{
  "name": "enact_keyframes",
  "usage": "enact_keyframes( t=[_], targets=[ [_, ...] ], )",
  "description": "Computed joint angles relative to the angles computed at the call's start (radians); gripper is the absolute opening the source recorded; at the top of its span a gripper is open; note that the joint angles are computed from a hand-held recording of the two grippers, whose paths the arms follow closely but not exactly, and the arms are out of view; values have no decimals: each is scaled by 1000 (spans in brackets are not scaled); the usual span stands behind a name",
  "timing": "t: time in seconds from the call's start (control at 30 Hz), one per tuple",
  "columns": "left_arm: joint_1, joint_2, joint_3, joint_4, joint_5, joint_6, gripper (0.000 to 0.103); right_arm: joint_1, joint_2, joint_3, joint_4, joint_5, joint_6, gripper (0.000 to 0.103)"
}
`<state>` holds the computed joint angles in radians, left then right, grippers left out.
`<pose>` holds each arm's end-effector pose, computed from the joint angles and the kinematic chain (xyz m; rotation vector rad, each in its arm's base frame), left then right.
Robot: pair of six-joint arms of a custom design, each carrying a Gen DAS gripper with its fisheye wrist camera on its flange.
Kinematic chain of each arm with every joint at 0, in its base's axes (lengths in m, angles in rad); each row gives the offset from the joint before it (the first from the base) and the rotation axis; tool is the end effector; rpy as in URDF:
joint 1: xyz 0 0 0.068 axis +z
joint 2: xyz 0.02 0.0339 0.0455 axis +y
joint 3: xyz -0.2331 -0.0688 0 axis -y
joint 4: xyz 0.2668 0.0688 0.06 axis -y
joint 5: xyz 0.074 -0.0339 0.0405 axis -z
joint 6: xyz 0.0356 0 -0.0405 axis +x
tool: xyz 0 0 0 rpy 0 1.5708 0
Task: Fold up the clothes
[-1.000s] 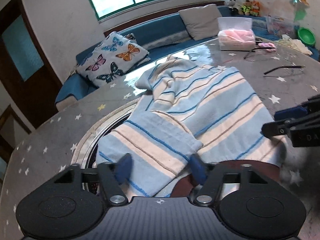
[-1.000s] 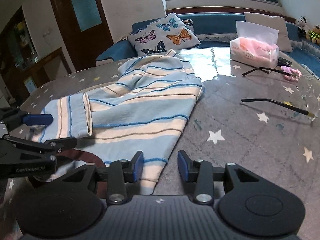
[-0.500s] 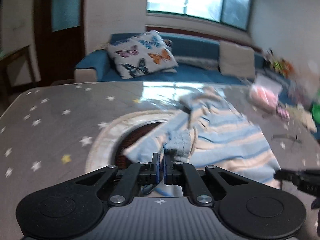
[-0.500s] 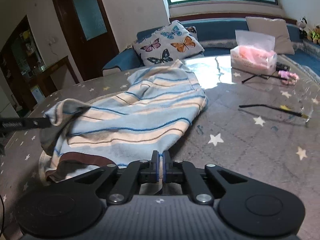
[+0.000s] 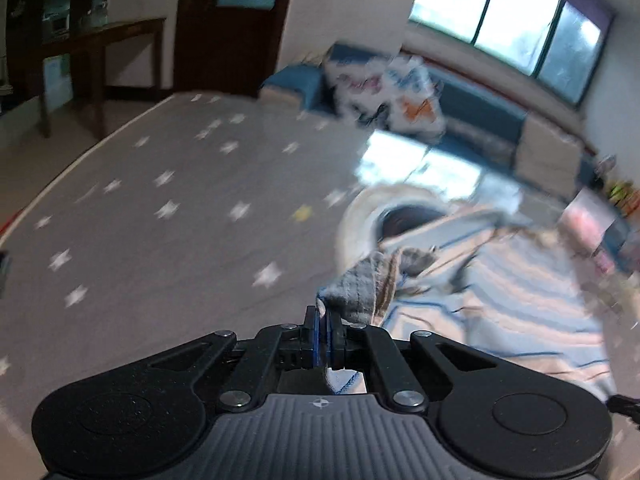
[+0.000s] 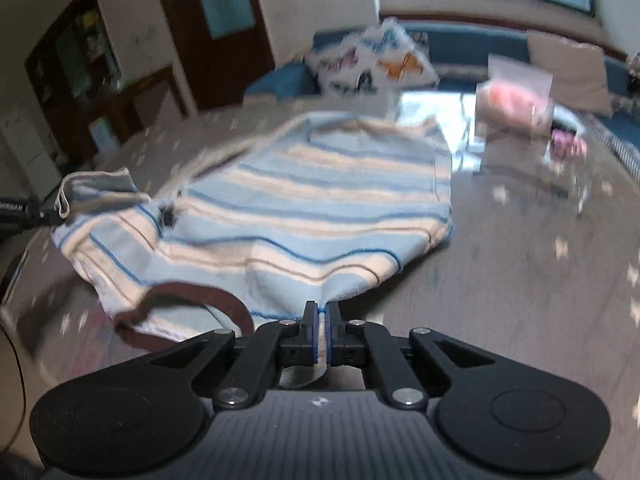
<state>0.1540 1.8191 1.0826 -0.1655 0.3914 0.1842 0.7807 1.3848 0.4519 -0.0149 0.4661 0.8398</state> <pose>0.3791 0.0451 0.1208 0.2017 2.3993 -0.3289 0.1858 0.1616 0.0781 0.2523 2.3756 0.1659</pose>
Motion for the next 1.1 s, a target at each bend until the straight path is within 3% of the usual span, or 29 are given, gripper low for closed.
enact_keyframes(
  t=[0.17,0.23,0.27,0.3,0.33,0.47,0.7,0.9,1.1],
  targets=[
    [12,24,10,-36,-140,46,8,21,17,1,-57,-70,42,10],
    [11,26,14,-13,-192,35,23,9,-2,5,-78,-63,22,11],
    [14,26,20,-9,-203,24,30,0,-19,7,-89,-56,5,14],
    [14,25,25,-10,-206,16,44,-10,-31,8,-94,-50,-12,17],
    [11,21,25,-7,-202,12,49,-18,-38,12,-99,-44,-26,23],
    [-27,33,47,12,-132,-5,49,-104,-8,44,-59,-37,-125,24],
    [-167,233,259,-37,-50,-44,42,-258,137,132,66,-71,-256,29],
    [-244,409,430,-51,-85,-51,42,-344,234,213,123,-81,-351,34],
    [-268,494,510,-53,-128,-81,42,-422,358,316,154,-109,-436,38]
  ],
)
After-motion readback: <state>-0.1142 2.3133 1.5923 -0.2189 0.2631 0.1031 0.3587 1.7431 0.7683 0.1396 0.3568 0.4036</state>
